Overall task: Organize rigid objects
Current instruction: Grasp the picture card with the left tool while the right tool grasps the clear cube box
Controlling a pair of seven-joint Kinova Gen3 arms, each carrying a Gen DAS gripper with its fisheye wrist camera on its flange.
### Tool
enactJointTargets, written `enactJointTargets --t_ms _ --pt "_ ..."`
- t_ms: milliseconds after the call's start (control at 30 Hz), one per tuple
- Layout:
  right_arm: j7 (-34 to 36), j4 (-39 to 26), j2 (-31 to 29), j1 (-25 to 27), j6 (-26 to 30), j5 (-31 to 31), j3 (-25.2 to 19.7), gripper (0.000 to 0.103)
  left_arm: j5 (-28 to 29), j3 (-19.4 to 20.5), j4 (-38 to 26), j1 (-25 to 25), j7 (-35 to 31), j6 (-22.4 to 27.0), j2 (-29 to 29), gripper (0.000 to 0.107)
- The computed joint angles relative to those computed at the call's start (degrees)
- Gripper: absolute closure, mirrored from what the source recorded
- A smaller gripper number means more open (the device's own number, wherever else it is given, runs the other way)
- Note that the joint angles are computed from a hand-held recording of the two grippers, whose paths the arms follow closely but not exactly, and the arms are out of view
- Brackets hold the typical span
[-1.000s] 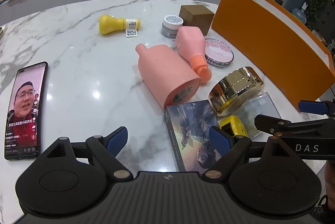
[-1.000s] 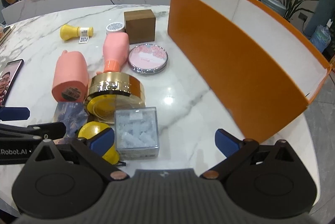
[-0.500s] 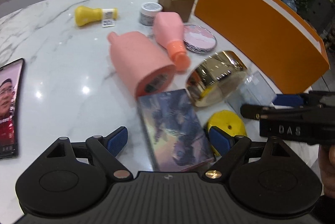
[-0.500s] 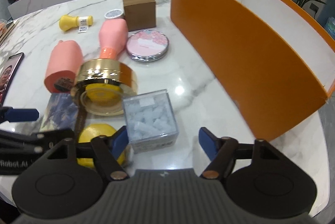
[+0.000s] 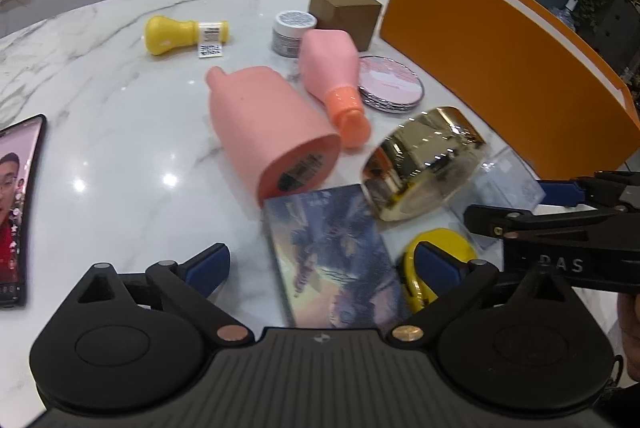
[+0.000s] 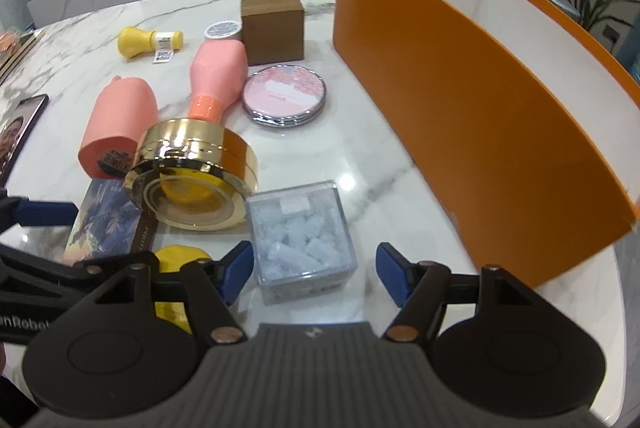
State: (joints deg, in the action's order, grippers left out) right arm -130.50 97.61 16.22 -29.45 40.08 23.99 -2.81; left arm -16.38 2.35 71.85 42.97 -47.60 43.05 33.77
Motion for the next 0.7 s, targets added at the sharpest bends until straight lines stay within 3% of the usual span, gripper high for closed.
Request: enactJointTargets --t_ms 67,333,533,633,700 --pt "0.3 -0.1 0.0 0.0 0.0 0.1 -0.1 0.037 -0.8 -0.5 -1.0 0.4 -0.2 1.9 0.5 0.004" --pt "1.7 0.4 -0.2 1.0 -0.4 -1.1 -0.4 0.038 -1.7 0.5 0.9 -0.1 -3.5 2.1 -0.6 0.004" --pt "4.1 -0.2 0.8 0.5 -0.2 -0.7 -0.3 0.042 -4.9 -0.8 2.7 1.7 -3.6 1.5 -1.1 0.007" --pt "4.4 -0.2 1.1 -0.3 -0.5 0.6 0.0 0.046 -6.2 -1.4 3.9 2.3 -2.4 0.0 -1.6 0.018" --pt "5.7 -0.4 1.2 0.3 -0.7 -0.3 -0.4 0.053 -7.7 -1.4 5.1 2.4 -1.3 -1.3 -2.3 0.042"
